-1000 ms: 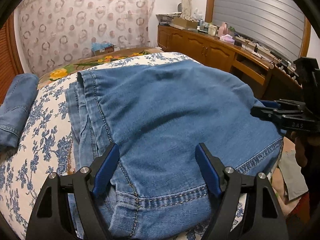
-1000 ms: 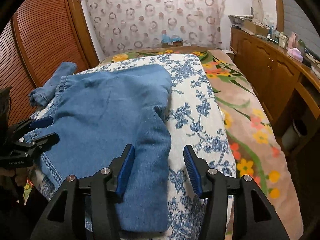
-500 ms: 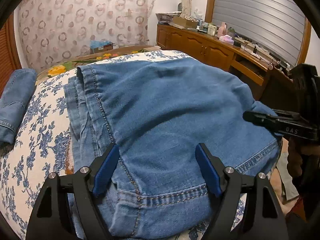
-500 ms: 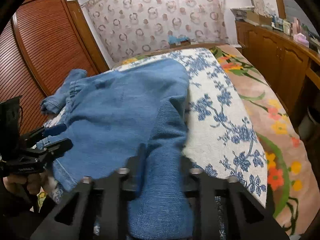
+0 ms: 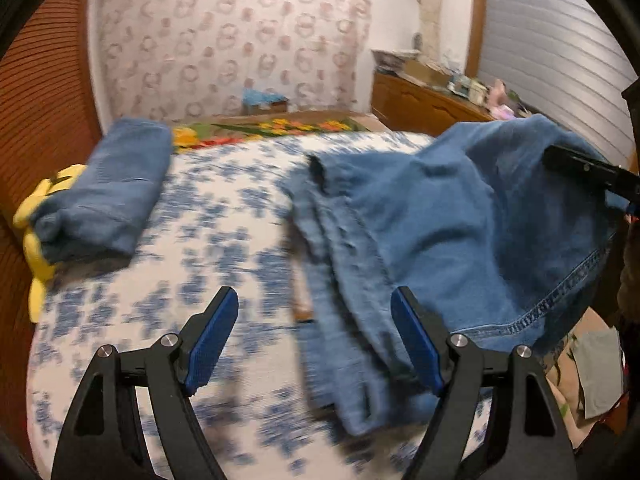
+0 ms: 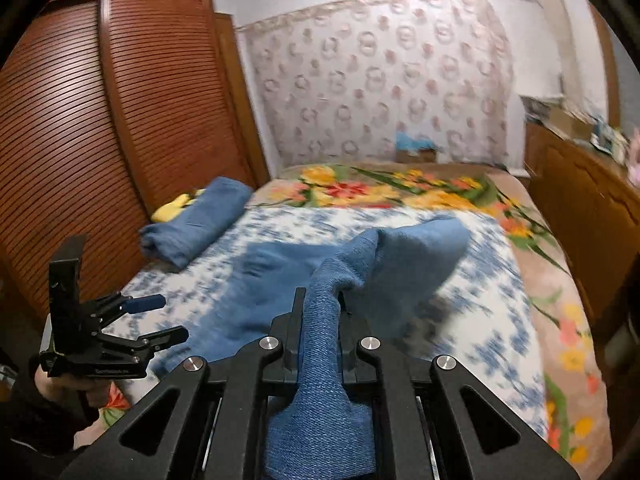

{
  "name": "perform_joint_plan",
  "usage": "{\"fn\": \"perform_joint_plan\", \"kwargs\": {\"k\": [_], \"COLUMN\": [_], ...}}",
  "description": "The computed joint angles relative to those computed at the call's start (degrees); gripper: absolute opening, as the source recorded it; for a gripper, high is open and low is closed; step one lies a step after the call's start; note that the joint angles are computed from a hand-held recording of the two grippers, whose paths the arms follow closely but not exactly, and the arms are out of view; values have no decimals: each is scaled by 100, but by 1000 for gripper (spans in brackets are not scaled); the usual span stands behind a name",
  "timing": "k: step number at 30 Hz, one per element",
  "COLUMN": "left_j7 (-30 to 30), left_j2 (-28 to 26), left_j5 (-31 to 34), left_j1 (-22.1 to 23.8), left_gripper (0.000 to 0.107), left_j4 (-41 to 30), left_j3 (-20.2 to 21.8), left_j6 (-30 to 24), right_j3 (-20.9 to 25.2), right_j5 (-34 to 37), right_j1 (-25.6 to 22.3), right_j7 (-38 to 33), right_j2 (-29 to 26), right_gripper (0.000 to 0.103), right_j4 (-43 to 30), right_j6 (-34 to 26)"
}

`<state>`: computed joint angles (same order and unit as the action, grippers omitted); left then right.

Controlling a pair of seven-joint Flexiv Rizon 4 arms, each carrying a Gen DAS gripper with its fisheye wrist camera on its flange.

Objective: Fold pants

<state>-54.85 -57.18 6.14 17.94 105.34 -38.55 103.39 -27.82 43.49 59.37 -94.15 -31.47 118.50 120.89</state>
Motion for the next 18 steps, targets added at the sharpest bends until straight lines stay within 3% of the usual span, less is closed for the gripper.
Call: {"fn": "perform_joint_plan", "kwargs": {"k": [4, 7, 18], "left_j7": [-83, -167, -505], "left_j2": [87, 120, 121], "left_j5": [130, 204, 368], "left_j1": [421, 622, 1106], "left_gripper": [79, 79, 79], "left_j4": [164, 194, 212], "left_j3": [-149, -216, -282], "left_j6": [191, 234, 328], "right_j3": [-111, 112, 1125], "right_j5": [-355, -861, -2602], "right_j1": [170, 15, -1086], "right_j7": [5, 199, 1186], "right_j2": [-178, -324, -1141], "right_gripper": [10, 9, 9], "right_j4": [-395, -634, -1678], "right_j6": [-305, -402, -1375]}}
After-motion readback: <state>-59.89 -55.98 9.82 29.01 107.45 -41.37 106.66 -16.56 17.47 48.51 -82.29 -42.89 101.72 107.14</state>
